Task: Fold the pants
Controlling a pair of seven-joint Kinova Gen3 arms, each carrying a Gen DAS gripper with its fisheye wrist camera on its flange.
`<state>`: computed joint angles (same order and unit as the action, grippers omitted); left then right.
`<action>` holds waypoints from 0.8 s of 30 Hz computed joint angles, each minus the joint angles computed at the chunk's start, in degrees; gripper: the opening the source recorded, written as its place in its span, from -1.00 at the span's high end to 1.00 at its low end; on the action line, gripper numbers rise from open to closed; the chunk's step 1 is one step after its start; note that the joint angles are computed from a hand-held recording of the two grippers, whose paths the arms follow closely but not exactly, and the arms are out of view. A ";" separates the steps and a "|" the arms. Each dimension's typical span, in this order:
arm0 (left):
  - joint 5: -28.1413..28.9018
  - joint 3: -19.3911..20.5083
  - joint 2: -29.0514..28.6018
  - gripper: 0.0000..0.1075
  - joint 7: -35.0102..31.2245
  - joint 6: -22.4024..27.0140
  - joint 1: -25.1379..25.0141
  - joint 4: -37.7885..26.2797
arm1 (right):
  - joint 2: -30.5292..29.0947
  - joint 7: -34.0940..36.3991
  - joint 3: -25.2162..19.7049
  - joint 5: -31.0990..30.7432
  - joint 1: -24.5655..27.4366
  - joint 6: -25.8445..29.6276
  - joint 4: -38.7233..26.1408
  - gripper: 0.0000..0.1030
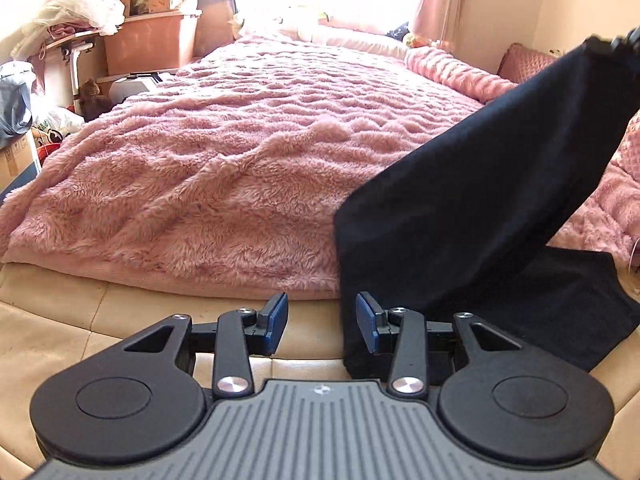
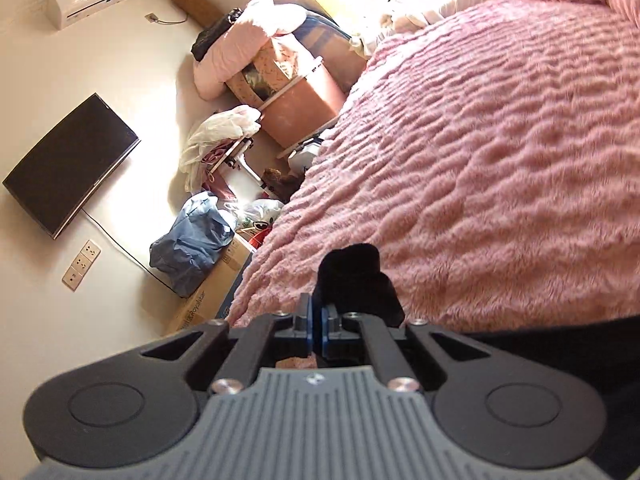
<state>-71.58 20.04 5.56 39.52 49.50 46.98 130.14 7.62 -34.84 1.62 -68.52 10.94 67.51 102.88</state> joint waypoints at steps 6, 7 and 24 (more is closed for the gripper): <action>-2.15 0.58 1.48 0.13 0.59 0.32 1.40 -2.67 | -1.79 -7.30 4.02 7.09 4.12 8.14 -12.63 1.00; -2.86 0.39 2.17 0.13 0.44 -0.07 1.55 -3.34 | -1.66 -7.95 4.51 8.11 5.01 8.74 -14.14 1.00; 3.91 -7.49 19.11 0.13 -23.28 -10.65 1.63 -22.04 | 22.40 -7.91 5.72 22.25 23.01 4.14 -23.46 1.00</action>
<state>-67.67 12.55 24.67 16.24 38.85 48.61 108.10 30.02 -42.76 7.34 -46.28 33.95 71.65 79.43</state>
